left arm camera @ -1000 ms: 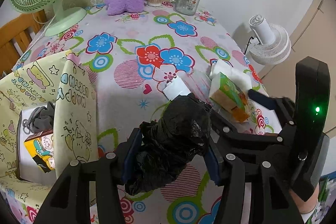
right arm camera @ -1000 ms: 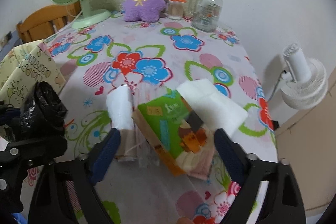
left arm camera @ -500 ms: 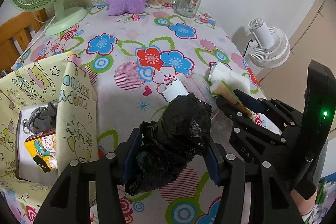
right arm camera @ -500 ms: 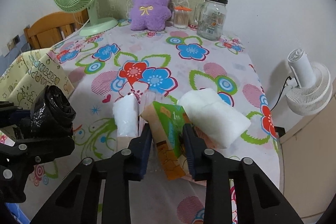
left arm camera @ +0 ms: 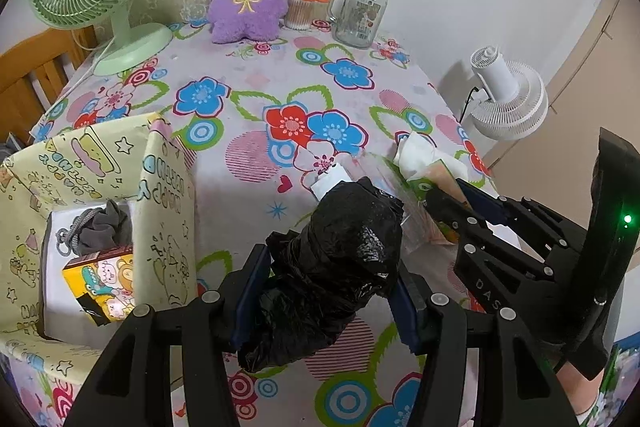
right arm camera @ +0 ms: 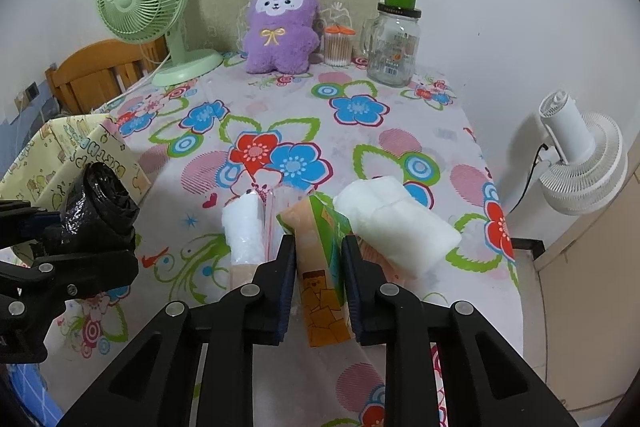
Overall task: Organize soft objects
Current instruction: 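Grasp the green tissue pack with the right tool while the left tool holds the black bag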
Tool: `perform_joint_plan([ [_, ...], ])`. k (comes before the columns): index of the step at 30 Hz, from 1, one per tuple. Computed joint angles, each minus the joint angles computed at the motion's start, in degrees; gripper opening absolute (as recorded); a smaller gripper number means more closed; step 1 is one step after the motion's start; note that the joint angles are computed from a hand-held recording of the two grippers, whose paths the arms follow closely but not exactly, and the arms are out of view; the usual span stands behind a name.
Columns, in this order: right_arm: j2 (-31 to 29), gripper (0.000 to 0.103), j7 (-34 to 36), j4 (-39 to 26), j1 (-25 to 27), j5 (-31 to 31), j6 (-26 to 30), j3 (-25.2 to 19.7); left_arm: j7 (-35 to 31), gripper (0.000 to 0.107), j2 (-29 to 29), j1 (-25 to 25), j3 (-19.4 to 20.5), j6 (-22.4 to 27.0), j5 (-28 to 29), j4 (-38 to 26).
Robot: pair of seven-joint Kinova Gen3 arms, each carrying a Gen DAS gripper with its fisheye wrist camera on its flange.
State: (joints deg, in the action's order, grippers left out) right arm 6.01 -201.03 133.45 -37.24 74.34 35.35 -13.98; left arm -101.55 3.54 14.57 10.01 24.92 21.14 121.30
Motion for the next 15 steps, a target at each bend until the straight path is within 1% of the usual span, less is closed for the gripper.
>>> perform_joint_plan([
  [2, -0.4, 0.025, -0.1, 0.0, -0.2, 0.0, 0.4, -0.2, 1.2, 0.058, -0.5, 0.3, -0.2, -0.2, -1.2, 0.2],
  [6, -1.0, 0.025, -0.4, 0.0, -0.8, -0.4, 1.7, -0.8, 0.4, 0.059, -1.4, -0.2, -0.6, 0.0, -0.3, 0.5],
  [15, -2.0, 0.025, 1.6, -1.2, -2.2, -2.6, 4.6, -2.0, -0.9, 0.059, -4.0, -0.4, -1.6, 0.5, 1.0, 1.2],
])
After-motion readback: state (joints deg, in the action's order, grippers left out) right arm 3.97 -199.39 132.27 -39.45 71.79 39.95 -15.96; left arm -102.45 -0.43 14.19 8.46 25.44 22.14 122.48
